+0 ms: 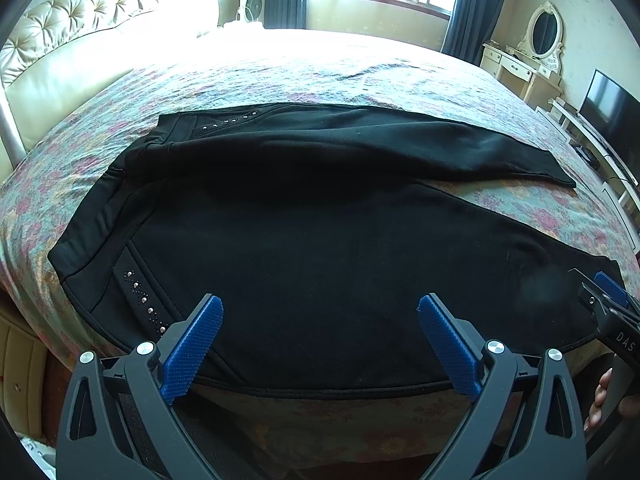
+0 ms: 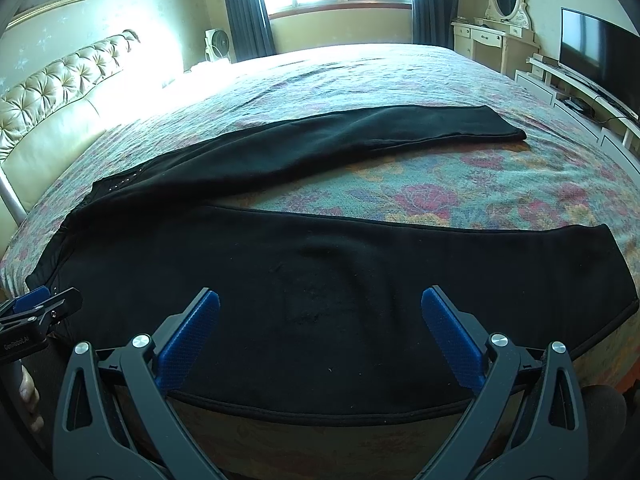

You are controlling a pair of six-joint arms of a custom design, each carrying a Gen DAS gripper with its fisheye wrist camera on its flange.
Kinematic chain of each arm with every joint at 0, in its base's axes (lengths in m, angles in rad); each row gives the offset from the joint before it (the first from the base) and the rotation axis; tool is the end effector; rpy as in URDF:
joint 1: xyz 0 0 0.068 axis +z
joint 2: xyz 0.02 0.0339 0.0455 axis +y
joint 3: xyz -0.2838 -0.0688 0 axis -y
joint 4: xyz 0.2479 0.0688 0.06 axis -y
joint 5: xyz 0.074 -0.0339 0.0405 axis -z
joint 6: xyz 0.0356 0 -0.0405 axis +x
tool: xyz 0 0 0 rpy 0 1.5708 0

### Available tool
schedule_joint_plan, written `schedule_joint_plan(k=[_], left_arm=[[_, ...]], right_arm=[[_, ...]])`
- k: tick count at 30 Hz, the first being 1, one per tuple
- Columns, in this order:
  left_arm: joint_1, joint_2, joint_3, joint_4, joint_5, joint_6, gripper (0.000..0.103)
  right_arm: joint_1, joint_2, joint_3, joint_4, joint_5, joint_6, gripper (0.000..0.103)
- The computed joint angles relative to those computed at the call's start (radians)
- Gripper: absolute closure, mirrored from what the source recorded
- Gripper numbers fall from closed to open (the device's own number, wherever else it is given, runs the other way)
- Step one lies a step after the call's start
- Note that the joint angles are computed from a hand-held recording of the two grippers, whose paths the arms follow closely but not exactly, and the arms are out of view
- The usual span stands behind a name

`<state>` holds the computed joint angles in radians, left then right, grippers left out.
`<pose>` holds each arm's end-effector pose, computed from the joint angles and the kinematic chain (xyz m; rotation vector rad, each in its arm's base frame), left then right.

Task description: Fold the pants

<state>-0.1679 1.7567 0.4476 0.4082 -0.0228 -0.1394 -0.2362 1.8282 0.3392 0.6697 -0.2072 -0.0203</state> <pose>0.2590 -0.0431 0.0826 0.0254 2.4741 -0.1039 0.2415 -0.0506 0.0663 0.1586 2.3657 0.1248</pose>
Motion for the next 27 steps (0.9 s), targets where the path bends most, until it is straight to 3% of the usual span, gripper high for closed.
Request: schedule_joint_plan(k=[17, 23, 27], left_arm=[[0.04, 0.003, 0.02, 0.0, 0.021, 0.033, 0.005], [0.167, -0.015, 0.066, 0.015, 0.112, 0.059, 0.005], [0.238, 0.036, 0.155, -0.06, 0.188, 0.039, 0.005]], right_arm=[[0.012, 0.017, 0.042, -0.022, -0.006, -0.017, 0.002], [0.04, 0.045, 0.12, -0.072, 0.018, -0.01, 0.002], [0.08, 0.097, 0.184, -0.106, 0.035, -0.001, 0.002]])
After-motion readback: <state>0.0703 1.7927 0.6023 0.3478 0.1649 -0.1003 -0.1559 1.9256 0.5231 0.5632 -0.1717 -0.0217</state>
